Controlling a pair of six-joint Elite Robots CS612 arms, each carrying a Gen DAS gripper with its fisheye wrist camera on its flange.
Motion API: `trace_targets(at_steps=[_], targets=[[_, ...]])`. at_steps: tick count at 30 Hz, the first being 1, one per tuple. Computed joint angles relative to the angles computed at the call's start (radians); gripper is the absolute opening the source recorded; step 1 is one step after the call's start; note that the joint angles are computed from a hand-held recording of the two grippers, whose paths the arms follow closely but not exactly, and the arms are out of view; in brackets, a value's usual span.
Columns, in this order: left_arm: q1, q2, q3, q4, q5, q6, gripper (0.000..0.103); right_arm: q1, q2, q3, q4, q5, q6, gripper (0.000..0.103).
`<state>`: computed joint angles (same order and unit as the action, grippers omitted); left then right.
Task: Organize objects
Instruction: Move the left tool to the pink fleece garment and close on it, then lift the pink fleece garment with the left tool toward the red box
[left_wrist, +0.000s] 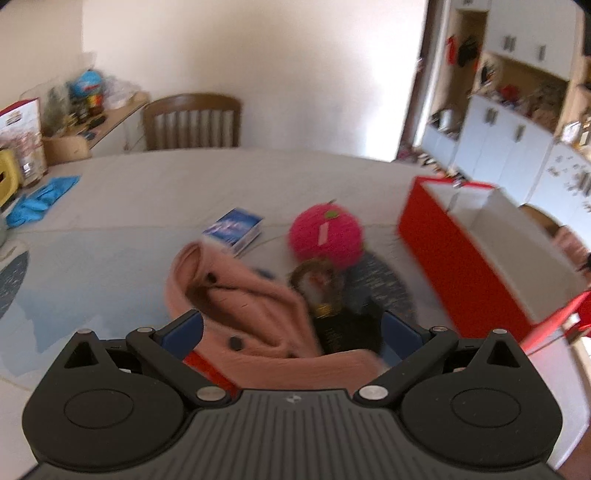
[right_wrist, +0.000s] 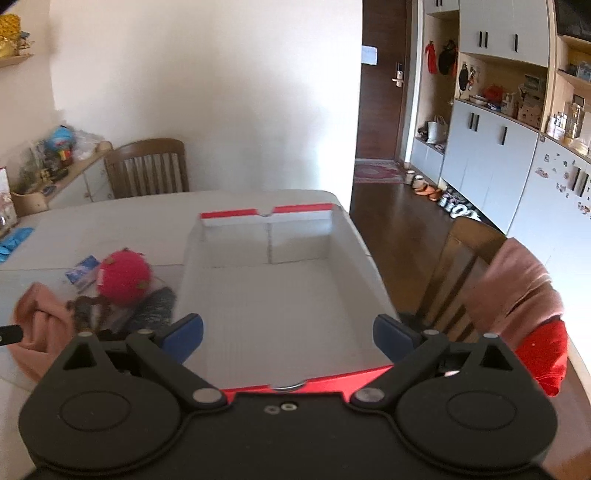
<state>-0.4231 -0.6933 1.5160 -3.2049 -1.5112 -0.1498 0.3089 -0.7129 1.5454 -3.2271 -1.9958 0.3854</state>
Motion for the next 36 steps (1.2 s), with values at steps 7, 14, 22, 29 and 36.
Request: trace_targets(at_steps=[7,14,22,29,36], targets=[[0.004,0.024,-0.041,0.088,0.084,-0.079,0.103,-0.04,0.011,-0.005,0.028,0.025,-0.045,0.096],[0.005,0.049,-0.109,0.246,0.089,-0.124,0.103,-0.087,0.023,-0.027,0.094,0.08,-0.079,0.09],[0.0,0.08,-0.176,0.384,0.12,-0.186,0.103,-0.125,0.023,-0.031,0.169,0.15,-0.084,0.071],[-0.009,0.084,-0.178,0.389,0.143,-0.2,0.088,-0.148,0.026,-0.037,0.2,0.216,-0.118,0.054],[-0.019,0.076,-0.167,0.377,0.165,-0.171,0.054,-0.161,0.027,-0.04,0.218,0.267,-0.141,0.032]])
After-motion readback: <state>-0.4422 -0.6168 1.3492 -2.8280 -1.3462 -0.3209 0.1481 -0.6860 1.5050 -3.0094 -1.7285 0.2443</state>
